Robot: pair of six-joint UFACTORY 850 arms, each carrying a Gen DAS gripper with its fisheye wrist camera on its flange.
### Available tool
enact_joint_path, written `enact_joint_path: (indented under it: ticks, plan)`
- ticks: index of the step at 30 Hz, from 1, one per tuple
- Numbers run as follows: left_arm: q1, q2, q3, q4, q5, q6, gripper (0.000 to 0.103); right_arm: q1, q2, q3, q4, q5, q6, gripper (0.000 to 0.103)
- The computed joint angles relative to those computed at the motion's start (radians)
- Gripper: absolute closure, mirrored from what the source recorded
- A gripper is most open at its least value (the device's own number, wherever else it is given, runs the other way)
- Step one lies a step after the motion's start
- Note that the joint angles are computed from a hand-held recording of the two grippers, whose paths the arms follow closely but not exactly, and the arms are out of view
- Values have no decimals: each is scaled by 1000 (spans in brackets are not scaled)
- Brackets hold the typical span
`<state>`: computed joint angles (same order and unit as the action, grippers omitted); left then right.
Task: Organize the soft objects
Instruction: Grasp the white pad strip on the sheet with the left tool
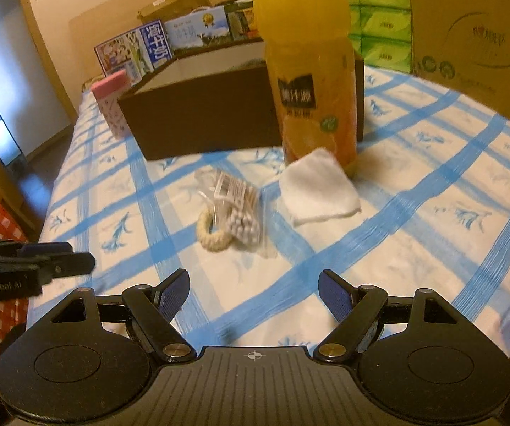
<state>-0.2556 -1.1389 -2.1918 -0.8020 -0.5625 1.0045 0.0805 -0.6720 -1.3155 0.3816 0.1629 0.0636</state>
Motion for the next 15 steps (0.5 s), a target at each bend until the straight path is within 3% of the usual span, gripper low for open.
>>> enact_joint_path:
  ticks: [6,15]
  plan:
    - [-7,-46,-47,29,-107,116,50,1,-20,-8,-74,-31,81,24]
    - [-37,-126,-150,170,-113,151,47,-4,-34,-16,-89,-48,116,24]
